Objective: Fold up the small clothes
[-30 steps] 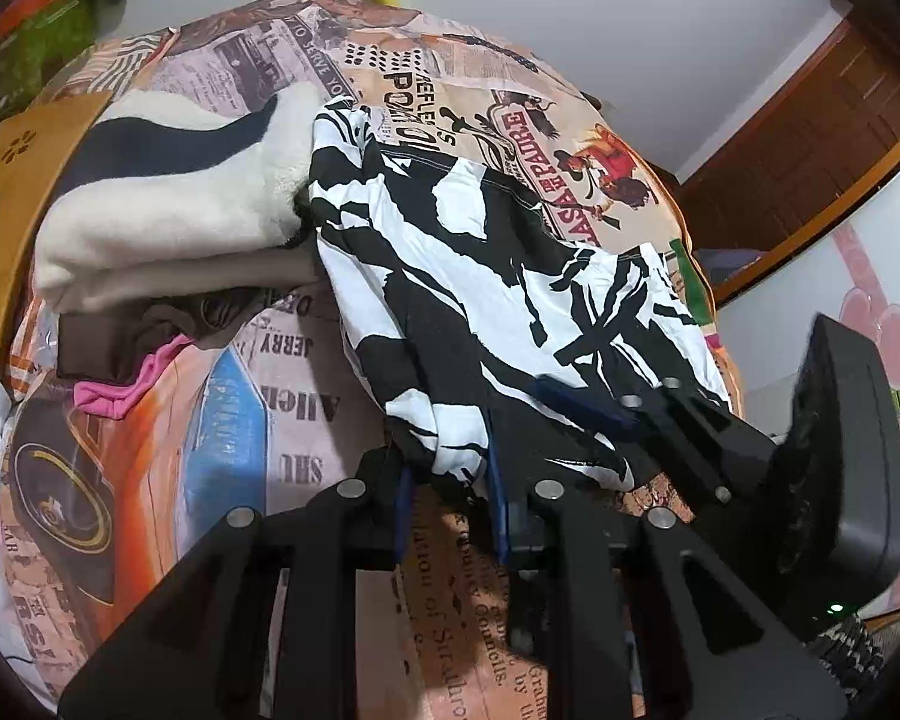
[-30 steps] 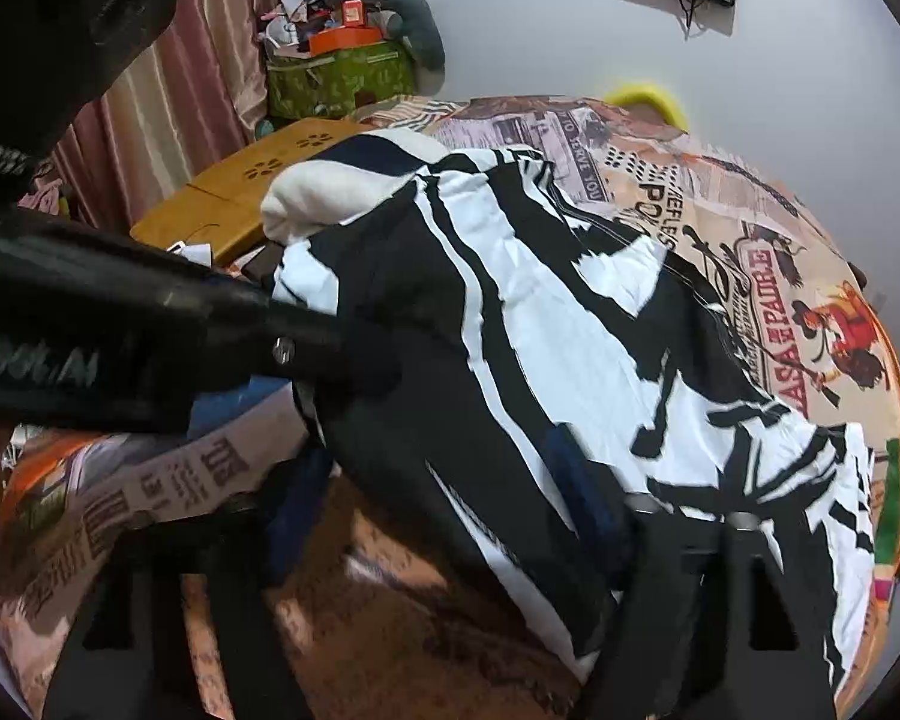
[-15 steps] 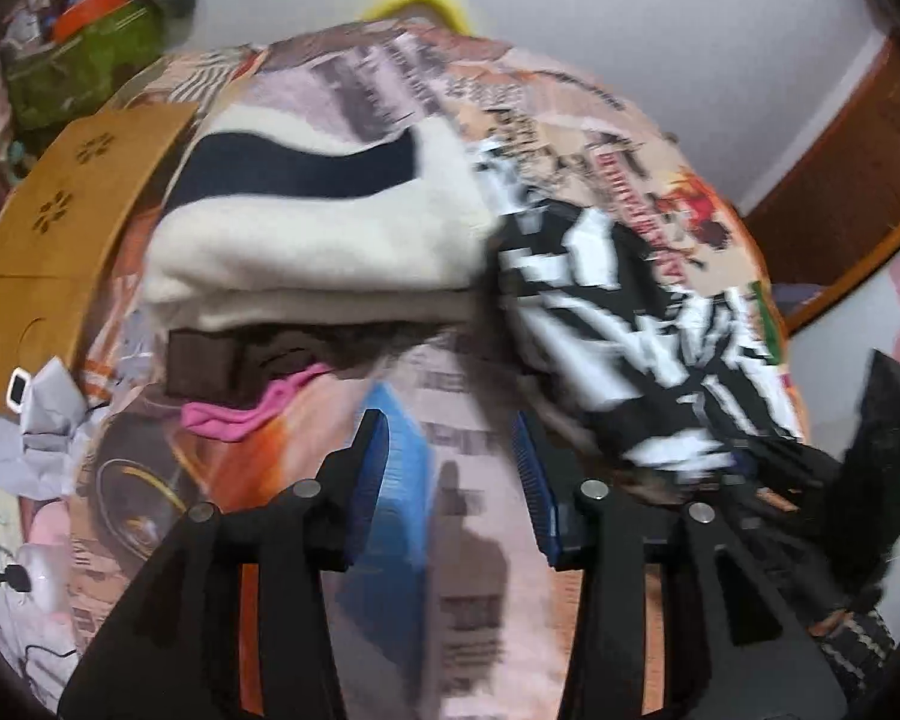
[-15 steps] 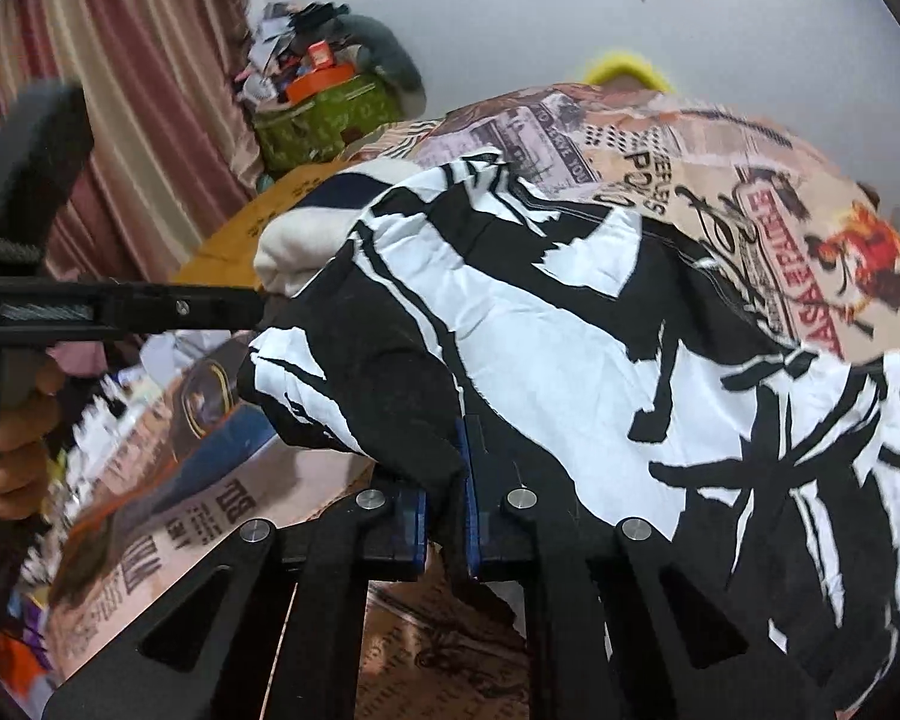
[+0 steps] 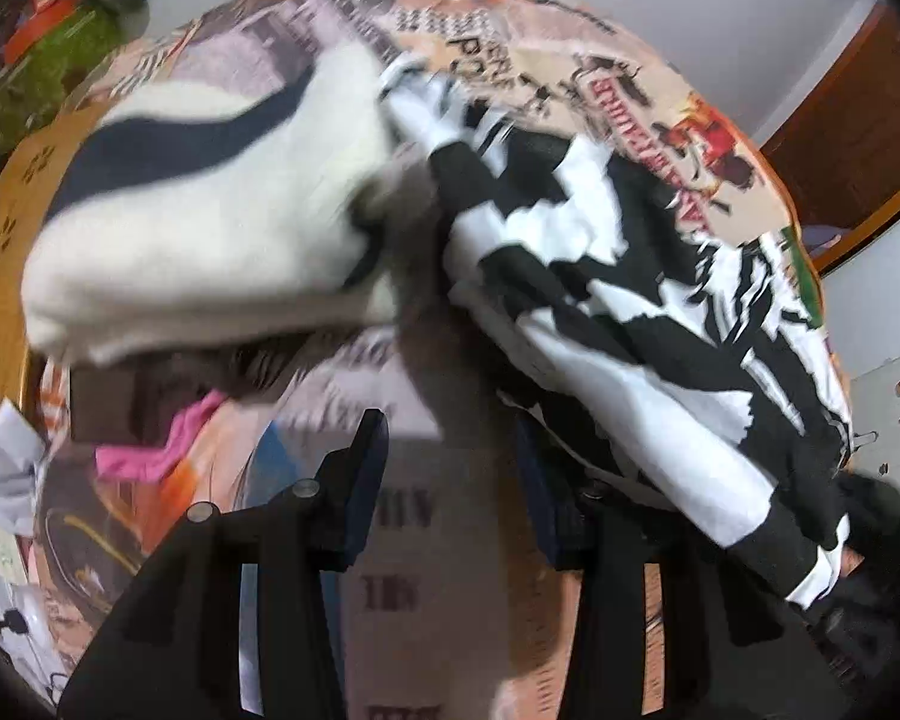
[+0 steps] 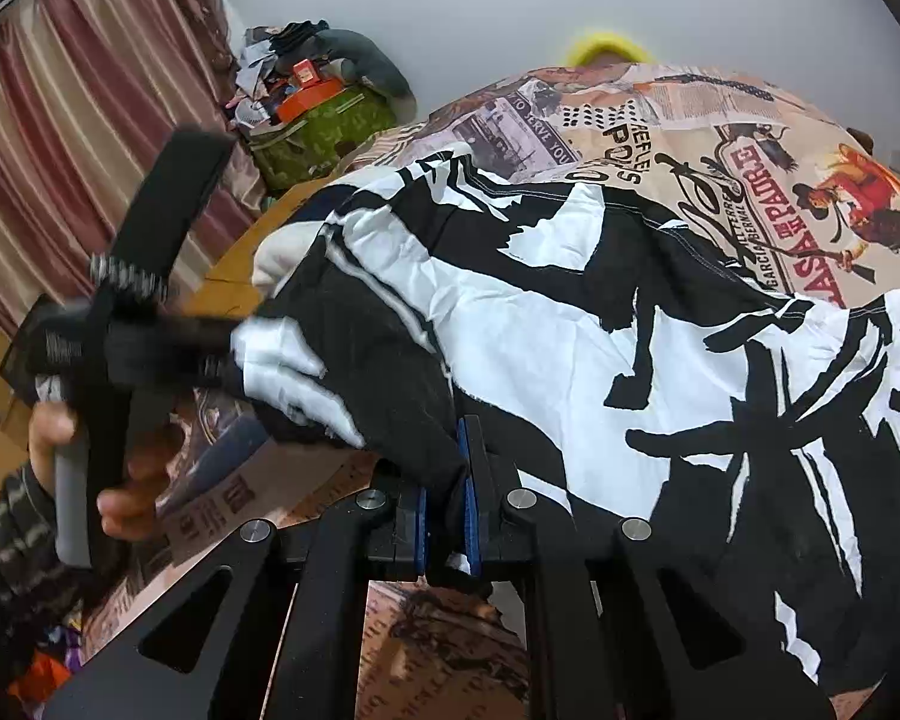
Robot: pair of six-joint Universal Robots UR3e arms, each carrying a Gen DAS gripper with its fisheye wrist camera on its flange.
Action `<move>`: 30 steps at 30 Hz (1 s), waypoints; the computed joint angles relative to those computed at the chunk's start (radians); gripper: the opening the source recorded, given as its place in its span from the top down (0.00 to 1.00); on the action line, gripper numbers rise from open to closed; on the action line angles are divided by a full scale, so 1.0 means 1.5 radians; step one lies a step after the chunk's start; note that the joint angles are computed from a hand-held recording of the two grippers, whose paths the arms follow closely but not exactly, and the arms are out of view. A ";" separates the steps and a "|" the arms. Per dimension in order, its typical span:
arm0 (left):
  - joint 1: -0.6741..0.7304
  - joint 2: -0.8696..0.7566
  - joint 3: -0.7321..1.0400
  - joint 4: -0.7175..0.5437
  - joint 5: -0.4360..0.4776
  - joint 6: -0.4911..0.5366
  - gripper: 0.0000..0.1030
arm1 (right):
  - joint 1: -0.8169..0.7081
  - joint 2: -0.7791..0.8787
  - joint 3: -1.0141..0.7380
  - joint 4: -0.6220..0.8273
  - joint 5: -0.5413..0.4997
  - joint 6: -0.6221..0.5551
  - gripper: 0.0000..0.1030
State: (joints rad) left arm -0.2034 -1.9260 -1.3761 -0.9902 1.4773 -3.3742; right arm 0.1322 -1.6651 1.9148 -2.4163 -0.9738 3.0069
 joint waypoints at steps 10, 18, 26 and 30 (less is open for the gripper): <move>-0.056 -0.114 0.247 -0.100 0.010 -0.007 0.59 | -0.041 -0.046 0.046 0.003 0.043 -0.016 0.92; -0.087 -0.175 0.355 -0.147 0.030 -0.002 0.59 | -0.070 -0.070 0.039 0.033 0.029 -0.025 0.50; -0.089 -0.205 0.386 -0.159 0.031 -0.006 0.59 | -0.066 -0.021 -0.008 -0.009 0.013 -0.001 0.76; -0.087 -0.211 0.399 -0.164 0.034 -0.004 0.59 | -0.075 0.009 -0.017 -0.008 0.023 0.004 0.86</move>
State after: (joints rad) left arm -0.3335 -2.2426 -0.7782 -1.2358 1.5286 -3.3809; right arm 0.0192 -1.6516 1.8900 -2.4283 -0.9386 3.0134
